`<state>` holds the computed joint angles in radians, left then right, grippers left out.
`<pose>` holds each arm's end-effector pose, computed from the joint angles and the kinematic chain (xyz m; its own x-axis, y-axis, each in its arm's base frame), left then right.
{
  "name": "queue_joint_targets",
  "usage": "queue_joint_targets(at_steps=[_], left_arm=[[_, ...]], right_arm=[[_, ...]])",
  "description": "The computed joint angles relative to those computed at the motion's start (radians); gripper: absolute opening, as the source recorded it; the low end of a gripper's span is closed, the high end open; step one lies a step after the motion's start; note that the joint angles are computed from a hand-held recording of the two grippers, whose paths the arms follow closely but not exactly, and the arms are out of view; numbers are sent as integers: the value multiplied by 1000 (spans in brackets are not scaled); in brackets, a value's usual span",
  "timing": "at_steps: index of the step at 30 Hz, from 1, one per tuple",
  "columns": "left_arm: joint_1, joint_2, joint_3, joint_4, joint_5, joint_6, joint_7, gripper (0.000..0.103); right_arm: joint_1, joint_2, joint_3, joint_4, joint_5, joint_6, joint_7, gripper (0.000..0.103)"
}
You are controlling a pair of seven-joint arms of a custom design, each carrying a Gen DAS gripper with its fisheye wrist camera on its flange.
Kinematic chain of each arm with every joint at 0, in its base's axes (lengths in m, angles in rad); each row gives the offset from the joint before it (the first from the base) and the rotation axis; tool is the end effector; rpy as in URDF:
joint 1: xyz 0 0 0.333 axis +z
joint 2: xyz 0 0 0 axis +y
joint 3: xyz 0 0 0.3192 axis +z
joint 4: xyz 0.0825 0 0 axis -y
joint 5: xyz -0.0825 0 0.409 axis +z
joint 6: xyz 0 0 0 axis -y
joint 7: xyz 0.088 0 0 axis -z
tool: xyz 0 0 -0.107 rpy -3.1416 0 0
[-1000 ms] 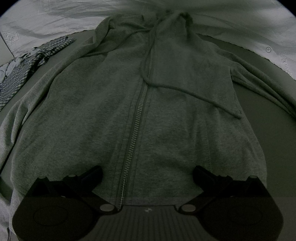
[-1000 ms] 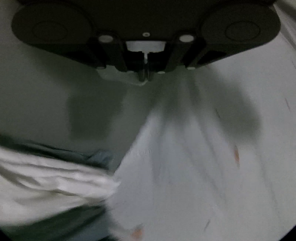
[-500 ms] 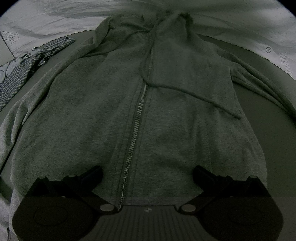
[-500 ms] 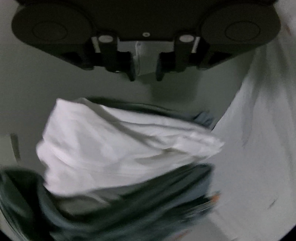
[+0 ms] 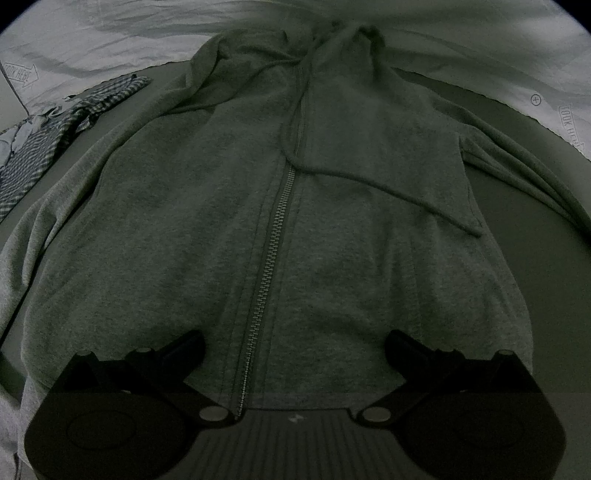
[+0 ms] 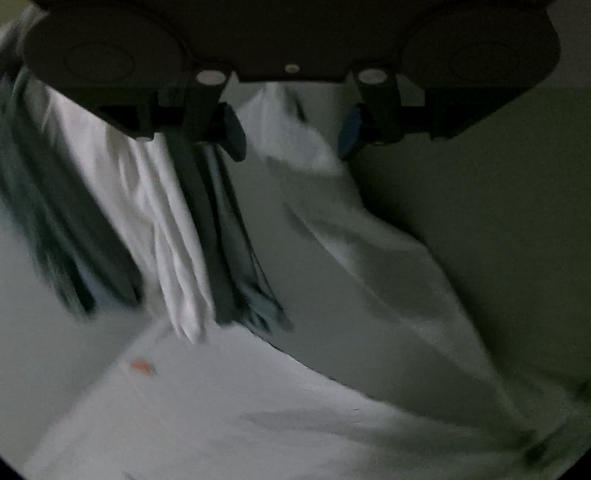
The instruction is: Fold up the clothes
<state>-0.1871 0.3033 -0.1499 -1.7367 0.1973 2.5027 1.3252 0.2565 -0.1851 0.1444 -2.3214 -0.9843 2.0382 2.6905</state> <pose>0.6655 -0.2242 0.4472 -0.1984 -0.9799 -0.0198 -0.8681 0.1851 -0.4605 0.4803 0.1542 0.4186 -0.3368 -0.7540 0.5639 -0.8521 -0.0107 -0.5233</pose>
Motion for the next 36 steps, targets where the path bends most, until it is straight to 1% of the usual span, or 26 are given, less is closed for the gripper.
queue_joint_targets(at_steps=[1,2,3,5,7,8,9,10,11,12,13,14,15,18,20,21,23,24,26,29,31,32,33,34,35,36], left_arm=[[0,1,0,1,0,0,0,103],[0,1,0,1,0,0,0,103],[0,1,0,3,0,-1,0,103],[0,1,0,3,0,-2,0,103],[0,0,1,1,0,0,-1,103],[-1,0,1,1,1,0,-2,103],[-1,0,1,1,2,1,-3,103],[-1,1,1,2,2,0,-3,103],[-1,2,1,4,2,-2,-3,103],[-1,2,0,4,1,-3,-1,103],[0,2,0,5,0,-3,1,103],[0,1,0,3,0,-2,1,103],[0,0,0,1,0,0,1,103],[0,-1,0,0,0,2,0,103],[-1,0,1,2,2,0,-4,103],[-1,1,1,3,3,-2,-4,103],[-1,1,1,5,2,-5,-2,103],[0,2,0,7,1,-7,-1,103],[1,4,0,11,-2,-12,3,103],[1,2,0,9,-3,-11,4,103],[0,0,1,5,0,-5,0,103],[-1,0,1,3,2,-2,-2,103],[-2,0,2,1,4,2,-5,103],[-2,0,2,-1,5,5,-7,103],[-2,0,2,-1,6,7,-7,103],[-1,0,1,-1,5,7,-6,103]], right_arm=[[-1,-2,-8,1,3,18,-47,37],[-5,-11,-20,0,18,49,-82,15],[-16,-22,-34,-1,31,88,-74,8],[-54,-51,-54,-6,45,169,20,8],[-112,-90,-63,-22,27,243,222,8],[-142,-106,-61,-28,19,257,331,9],[-169,-112,-61,-28,22,258,413,12],[-187,-110,-59,-19,33,244,451,13],[-198,-101,-55,-3,44,213,457,13],[-202,-88,-48,17,48,171,442,17],[-202,-78,-40,32,47,131,428,22],[-197,-79,-33,34,46,101,428,36],[-191,-89,-29,25,44,90,443,43],[-168,-141,-9,-32,68,76,528,49],[-156,-160,7,-56,108,50,598,51],[-152,-169,11,-70,130,45,643,54],[-145,-188,17,-102,174,47,734,59],[-145,-202,14,-126,188,73,783,61],[-160,-224,17,-168,169,141,882,63],[-184,-217,29,-182,134,181,968,67],[-188,-198,19,-169,117,202,945,55],[-187,-190,10,-161,118,211,914,34],[-185,-194,-10,-166,126,250,872,10],[-190,-211,-22,-180,126,294,862,10],[-202,-233,-9,-191,117,293,887,10],[-210,-262,11,-196,112,263,906,9]])
